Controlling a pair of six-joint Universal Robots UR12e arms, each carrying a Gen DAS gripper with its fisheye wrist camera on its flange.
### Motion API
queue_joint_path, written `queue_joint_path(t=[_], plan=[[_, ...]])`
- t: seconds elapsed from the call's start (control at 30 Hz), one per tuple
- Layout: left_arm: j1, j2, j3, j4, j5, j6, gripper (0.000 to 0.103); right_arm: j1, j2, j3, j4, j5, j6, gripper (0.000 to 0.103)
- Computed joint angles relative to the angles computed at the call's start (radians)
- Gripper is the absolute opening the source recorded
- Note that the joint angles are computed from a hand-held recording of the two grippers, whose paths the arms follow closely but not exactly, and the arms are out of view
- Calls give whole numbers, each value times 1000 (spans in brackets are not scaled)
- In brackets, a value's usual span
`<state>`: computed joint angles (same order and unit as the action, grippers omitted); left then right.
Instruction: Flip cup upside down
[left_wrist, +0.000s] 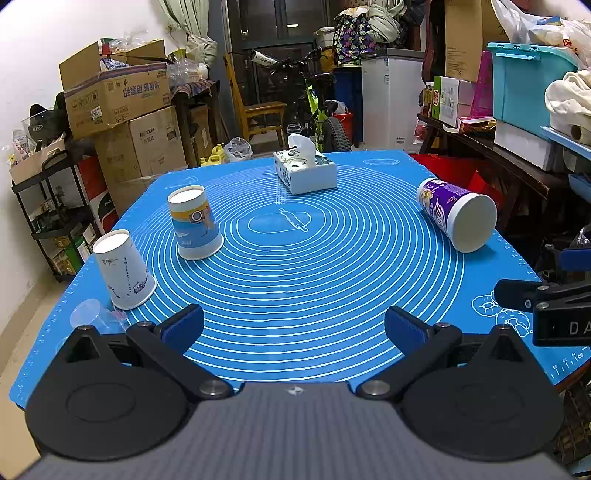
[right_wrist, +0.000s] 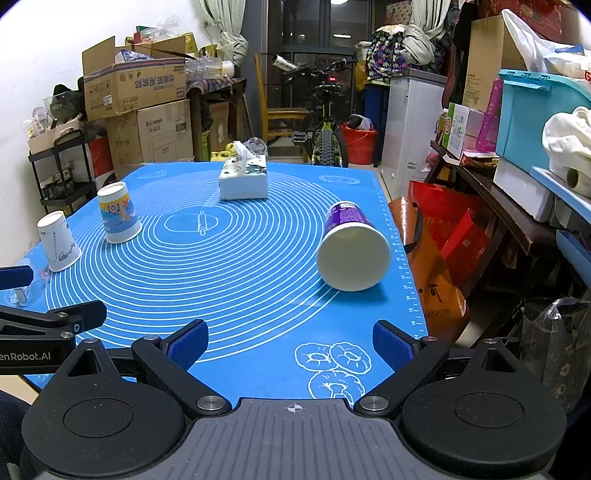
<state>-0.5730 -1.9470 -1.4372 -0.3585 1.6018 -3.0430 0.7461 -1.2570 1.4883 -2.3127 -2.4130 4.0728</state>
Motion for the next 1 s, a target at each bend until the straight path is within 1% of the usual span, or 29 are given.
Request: queue_joint_path(t=[0.07,0.17,0.2,0.23,0.27,0.3,0.33,0.43,0.47,0.57,0.73,0.9,1.0], plan=[[0,0,0,0,0,1,102,0,-2,-9,13,1,2,96],[0,0,0,-1,1,-2,102,-1,1,-1,-2,0,-2,96],[0,0,0,-2,-1,-4,102,0,-1,-10,11,0,0,96],[1,0,1,-3,-4,-5,102,-1,1,-1,-3,-1,-2,96],[1,1,0,-2,-4,-5,102,0,-9,1,7,-1,0,96],[1,1,0,-3,-3,-3,102,0,-9,12,-7,-2,-1,96],[1,1,1,-4,-3,-2,103,-4,-18,13,-2,-1,-4,96],[0,0,4,-8,-2,-1,103,-2,-23,11,0,-8,-3,96],[0,0,6,-10,-3,-2,102,-1,-21,-6,14,-11,-1,96],[-2,-11,24,-15,-9,-3,102,-1,-28,4,2,-23,2,96],[-18,-46,76,-13,-15,11,103,-13,-51,30,-1,-51,12,96],[-32,-104,163,-37,-61,-24,103,-32,-83,70,-12,-88,30,96],[-45,-144,224,-46,-91,-29,103,-47,-105,99,-25,-114,43,96]])
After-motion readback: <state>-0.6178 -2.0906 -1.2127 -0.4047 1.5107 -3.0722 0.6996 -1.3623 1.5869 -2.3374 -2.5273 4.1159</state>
